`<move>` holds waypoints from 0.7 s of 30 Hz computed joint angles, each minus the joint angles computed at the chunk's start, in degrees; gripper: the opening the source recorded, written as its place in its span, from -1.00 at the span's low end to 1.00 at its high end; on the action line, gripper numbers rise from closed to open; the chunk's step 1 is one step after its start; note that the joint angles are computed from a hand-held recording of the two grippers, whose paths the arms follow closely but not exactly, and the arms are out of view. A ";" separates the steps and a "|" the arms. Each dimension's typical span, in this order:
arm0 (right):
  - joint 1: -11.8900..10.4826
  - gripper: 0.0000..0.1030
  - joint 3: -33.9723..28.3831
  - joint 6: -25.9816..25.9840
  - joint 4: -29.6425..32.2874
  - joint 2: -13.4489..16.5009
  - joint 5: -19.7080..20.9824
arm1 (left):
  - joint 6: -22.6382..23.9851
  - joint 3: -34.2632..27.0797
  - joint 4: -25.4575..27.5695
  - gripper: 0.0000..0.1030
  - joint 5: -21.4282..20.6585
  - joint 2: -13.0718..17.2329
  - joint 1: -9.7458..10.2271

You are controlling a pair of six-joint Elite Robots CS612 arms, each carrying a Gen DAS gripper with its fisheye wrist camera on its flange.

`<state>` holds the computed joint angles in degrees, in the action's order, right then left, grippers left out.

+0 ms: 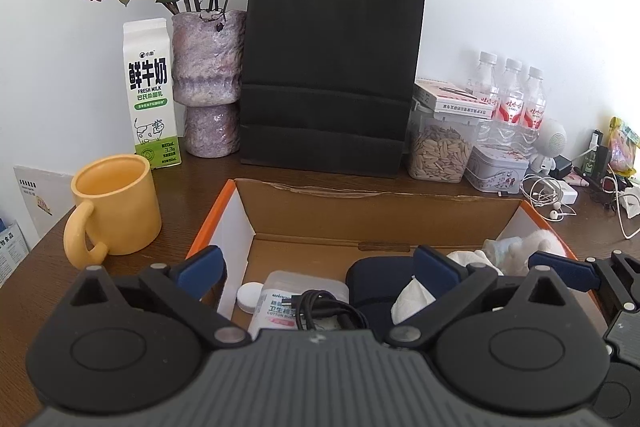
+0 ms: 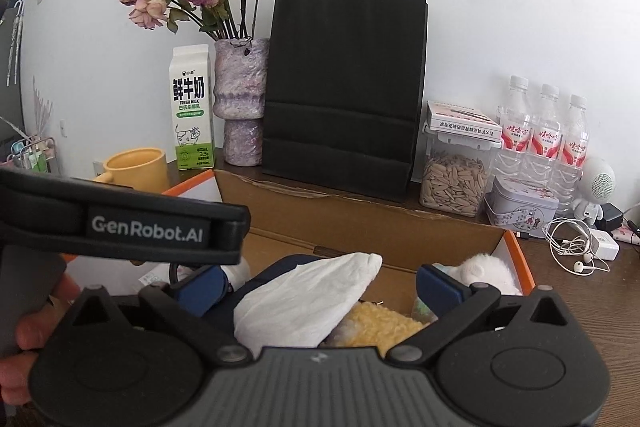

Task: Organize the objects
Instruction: 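Carry the white cloth and black cable into the red box and open both tools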

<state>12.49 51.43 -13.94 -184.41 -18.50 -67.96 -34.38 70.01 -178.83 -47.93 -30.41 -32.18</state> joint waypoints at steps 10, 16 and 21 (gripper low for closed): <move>0.08 1.00 2.51 -0.93 -3.46 -1.13 0.07 | -0.45 2.27 -1.83 1.00 2.50 -1.34 -0.97; 0.05 1.00 7.55 -1.25 -7.47 -3.50 0.48 | -1.13 5.37 -3.88 1.00 3.38 -3.05 -2.10; -0.15 1.00 12.50 -0.73 -10.51 -5.84 0.34 | -2.96 8.56 -3.86 1.00 3.55 -4.87 -3.14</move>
<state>12.34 63.93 -14.66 -194.92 -24.34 -67.62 -37.34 78.57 -182.69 -44.38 -35.27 -35.32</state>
